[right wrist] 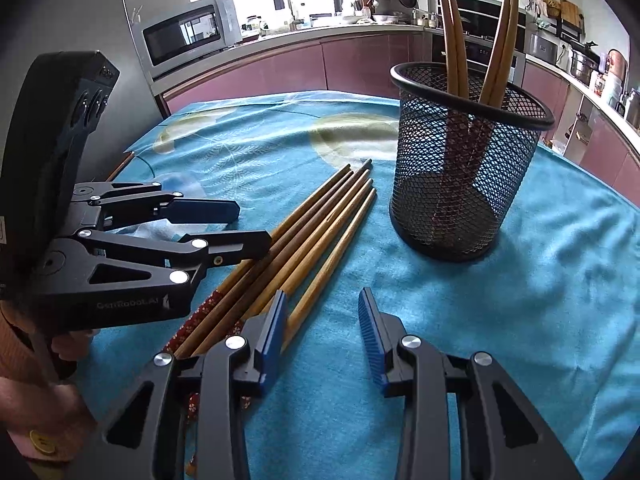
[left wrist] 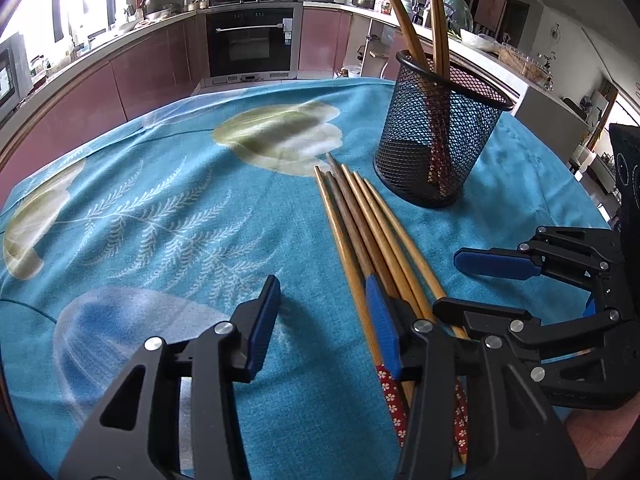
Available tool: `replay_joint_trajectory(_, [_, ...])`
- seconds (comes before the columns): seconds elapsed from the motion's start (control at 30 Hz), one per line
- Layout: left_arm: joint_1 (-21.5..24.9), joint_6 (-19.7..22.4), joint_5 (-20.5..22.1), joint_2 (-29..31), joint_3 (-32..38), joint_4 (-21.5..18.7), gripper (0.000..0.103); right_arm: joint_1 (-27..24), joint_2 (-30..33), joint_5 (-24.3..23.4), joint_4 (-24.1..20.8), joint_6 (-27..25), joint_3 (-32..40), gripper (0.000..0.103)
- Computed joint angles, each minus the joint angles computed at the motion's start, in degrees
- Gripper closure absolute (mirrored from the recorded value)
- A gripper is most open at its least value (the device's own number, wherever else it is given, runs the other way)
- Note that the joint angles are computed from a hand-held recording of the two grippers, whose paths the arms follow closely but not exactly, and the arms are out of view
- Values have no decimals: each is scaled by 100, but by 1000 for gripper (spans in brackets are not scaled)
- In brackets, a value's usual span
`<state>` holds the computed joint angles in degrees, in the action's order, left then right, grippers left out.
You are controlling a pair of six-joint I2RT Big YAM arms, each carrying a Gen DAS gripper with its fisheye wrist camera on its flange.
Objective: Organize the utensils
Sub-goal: 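Move both grippers back to the pile and grasp one chopstick each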
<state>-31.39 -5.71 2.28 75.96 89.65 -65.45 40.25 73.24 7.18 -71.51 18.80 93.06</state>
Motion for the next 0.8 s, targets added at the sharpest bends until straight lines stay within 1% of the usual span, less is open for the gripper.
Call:
replay_joint_trajectory(0.13, [9,35,-57,-2,15,-23,62,-23,-9,29,-22,-5,-3,69])
replay_joint_trajectory(0.2, [19,13,-36,-12,9,-34,65,-39,-26,28,-17,-12,-26,69])
replay_joint_trajectory(0.27, [23,-6,-29,-8,19,-59,74,-47,-28,29,-21,-12,-29,69])
replay_joint_trajectory(0.4, [0,-31,-48,39,59,-83,75,-55,2,73,-48,-33,-3,71])
replay_joint_trajectory(0.6, [-45,-29,-190,270,256,-90,75,-58,130,180,-107,-42,122,77])
replay_joint_trajectory(0.7, [-68,-14,-248,396,388,-126,75,-82,191,189,-114,5,179,83])
replay_joint_trajectory(0.77, [-97,-46,-379,460,450,-138,81,-105,219,158,-98,33,201,89])
replay_joint_trajectory(0.8, [-101,-77,-384,478,468,-132,82,-130,229,117,-86,56,210,91])
